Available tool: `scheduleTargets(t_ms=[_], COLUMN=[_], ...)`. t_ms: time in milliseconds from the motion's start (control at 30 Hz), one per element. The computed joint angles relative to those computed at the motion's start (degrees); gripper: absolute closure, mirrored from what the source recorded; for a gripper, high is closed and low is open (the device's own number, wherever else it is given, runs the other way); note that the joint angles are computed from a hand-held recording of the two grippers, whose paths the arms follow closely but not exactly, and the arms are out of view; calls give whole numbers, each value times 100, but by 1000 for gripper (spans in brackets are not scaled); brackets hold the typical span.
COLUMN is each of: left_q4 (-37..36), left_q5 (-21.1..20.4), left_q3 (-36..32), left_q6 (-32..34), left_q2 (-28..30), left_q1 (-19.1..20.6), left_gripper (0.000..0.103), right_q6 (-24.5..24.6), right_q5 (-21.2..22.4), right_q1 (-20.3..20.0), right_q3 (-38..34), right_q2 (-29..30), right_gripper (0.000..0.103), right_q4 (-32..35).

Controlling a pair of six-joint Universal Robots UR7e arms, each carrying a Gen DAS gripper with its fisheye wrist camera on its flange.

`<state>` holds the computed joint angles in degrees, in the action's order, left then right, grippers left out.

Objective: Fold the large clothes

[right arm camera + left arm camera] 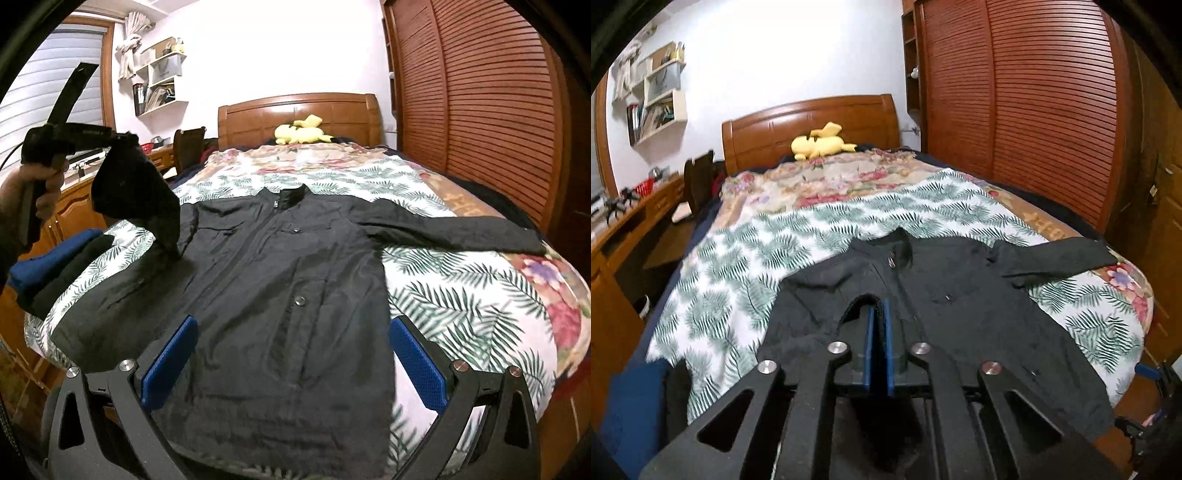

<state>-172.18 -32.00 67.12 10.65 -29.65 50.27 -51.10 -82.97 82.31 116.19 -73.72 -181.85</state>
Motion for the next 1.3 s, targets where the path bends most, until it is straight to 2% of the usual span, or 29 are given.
scheduleTargets(t_ms=[100, 167, 233, 367, 500, 667, 933, 1300], left_q4=[-333, -535, -918, -1015, -1444, -1775, -2178, -2876], left_q5=[48, 87, 170, 416, 732, 704, 852, 875], left_q3=[449, 655, 987, 1585, 2223, 2899, 3497, 4227], left_q6=[-65, -38, 18, -360, -527, -964, -1137, -1226], left_q2=[-119, -145, -209, -417, -565, -759, -883, -1175], left_q1=[-114, -186, -284, -437, -606, -682, -750, -753], left_gripper=[65, 32, 23, 23, 23, 23, 23, 23], right_q6=[-33, -42, -43, -133, -321, -537, -747, -982], right_q5=[69, 116, 161, 237, 253, 268, 311, -125], right_q1=[-57, -93, -110, -116, -50, 122, 435, 1102], right_q3=[78, 98, 124, 161, 191, -16, -635, -1702], right_q2=[-81, -144, -216, -304, -317, -107, 548, 1870], right_gripper=[0, 0, 0, 0, 0, 0, 2, 15], right_q4=[17, 75, 172, 287, 333, 564, 1342, 2200])
